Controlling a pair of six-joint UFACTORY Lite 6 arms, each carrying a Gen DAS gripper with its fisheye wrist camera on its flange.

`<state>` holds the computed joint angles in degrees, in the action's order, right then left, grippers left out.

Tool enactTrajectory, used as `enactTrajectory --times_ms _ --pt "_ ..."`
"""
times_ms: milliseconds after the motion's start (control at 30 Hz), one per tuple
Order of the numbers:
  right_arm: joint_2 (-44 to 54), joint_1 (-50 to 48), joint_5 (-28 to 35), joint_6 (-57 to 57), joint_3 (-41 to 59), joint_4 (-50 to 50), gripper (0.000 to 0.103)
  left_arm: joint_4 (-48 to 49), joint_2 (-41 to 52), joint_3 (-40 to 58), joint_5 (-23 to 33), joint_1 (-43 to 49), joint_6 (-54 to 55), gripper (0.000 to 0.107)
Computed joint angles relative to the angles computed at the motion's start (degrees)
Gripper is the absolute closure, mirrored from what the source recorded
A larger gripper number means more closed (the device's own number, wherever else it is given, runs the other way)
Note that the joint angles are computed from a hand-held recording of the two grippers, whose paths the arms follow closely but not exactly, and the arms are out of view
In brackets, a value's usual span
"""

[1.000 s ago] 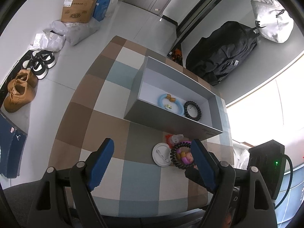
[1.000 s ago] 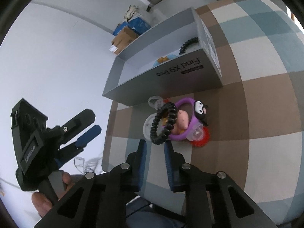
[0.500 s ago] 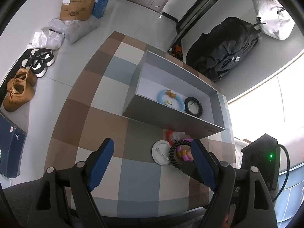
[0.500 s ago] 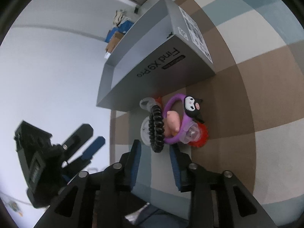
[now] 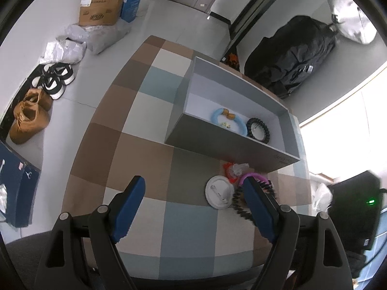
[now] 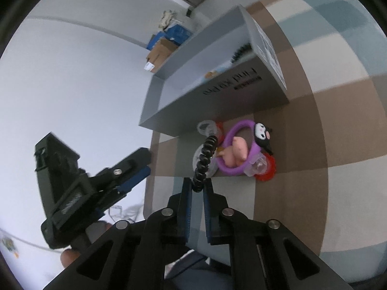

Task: Organize jewelry
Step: 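Close the right gripper on the second black bead bracelet, then lift the black bracelet with the right gripper while the left gripper grasps the white round badge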

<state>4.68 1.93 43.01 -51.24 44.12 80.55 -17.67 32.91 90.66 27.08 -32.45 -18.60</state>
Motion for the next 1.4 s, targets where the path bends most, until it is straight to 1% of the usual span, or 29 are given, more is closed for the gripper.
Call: enactTrajectory --times_ms 233,333,467,700,767,833,867,933,967,1033,1067,1100,1267,1400 --pt "-6.93 1.96 -5.12 1.63 1.20 -6.02 0.094 8.46 2.18 2.70 1.82 -3.47 -2.94 0.028" --pt "-11.97 1.49 -6.71 2.88 0.13 -9.10 0.094 12.22 3.54 4.47 3.38 -5.16 -3.75 0.028" --pt "-15.77 -0.61 -6.97 2.29 -0.47 -9.86 0.094 16.60 5.78 7.24 5.46 -7.17 -4.69 0.028" --pt "-17.61 -6.12 -3.37 1.76 -0.55 -9.28 0.094 25.67 9.87 12.59 8.76 -9.48 -9.27 0.028" --pt "-17.93 -7.82 -2.06 0.94 -0.53 -9.11 0.094 28.53 11.03 14.10 9.83 -10.33 -10.60 0.033" --pt "-18.95 -9.22 -0.72 1.24 -0.78 -9.69 0.094 30.03 12.33 15.52 11.30 -10.88 -10.94 0.048" --pt "-19.55 -9.82 -0.08 1.29 -1.13 -9.86 0.094 30.15 12.41 15.49 10.87 -10.95 -10.77 0.048" --pt "-19.52 -10.29 0.59 1.18 -1.14 -9.72 0.094 29.73 11.69 14.61 10.42 -10.78 -10.15 0.055" --pt "-19.44 -10.54 0.94 1.03 -1.16 -9.57 0.094 29.19 11.70 14.67 10.34 -10.67 -9.63 0.056" --pt "-19.83 -10.76 1.21 1.09 -1.23 -9.85 0.094 29.20 11.63 14.84 10.17 -10.99 -9.33 0.067" --pt "-19.58 -10.85 1.12 0.66 -1.16 -9.63 0.094 28.74 11.25 14.44 9.88 -11.04 -8.49 0.070" --pt "-19.30 -10.95 1.10 0.22 -1.14 -9.30 0.094 28.82 12.14 15.72 10.39 -11.36 -8.38 0.069" --pt "-19.52 -11.46 1.23 0.56 -1.35 -9.45 0.094 26.43 11.67 15.39 10.40 -11.42 -5.66 0.070" --pt "-19.06 -10.89 0.52 0.65 -1.08 -9.73 0.094 26.80 10.66 14.72 11.14 -11.83 -7.10 0.070"
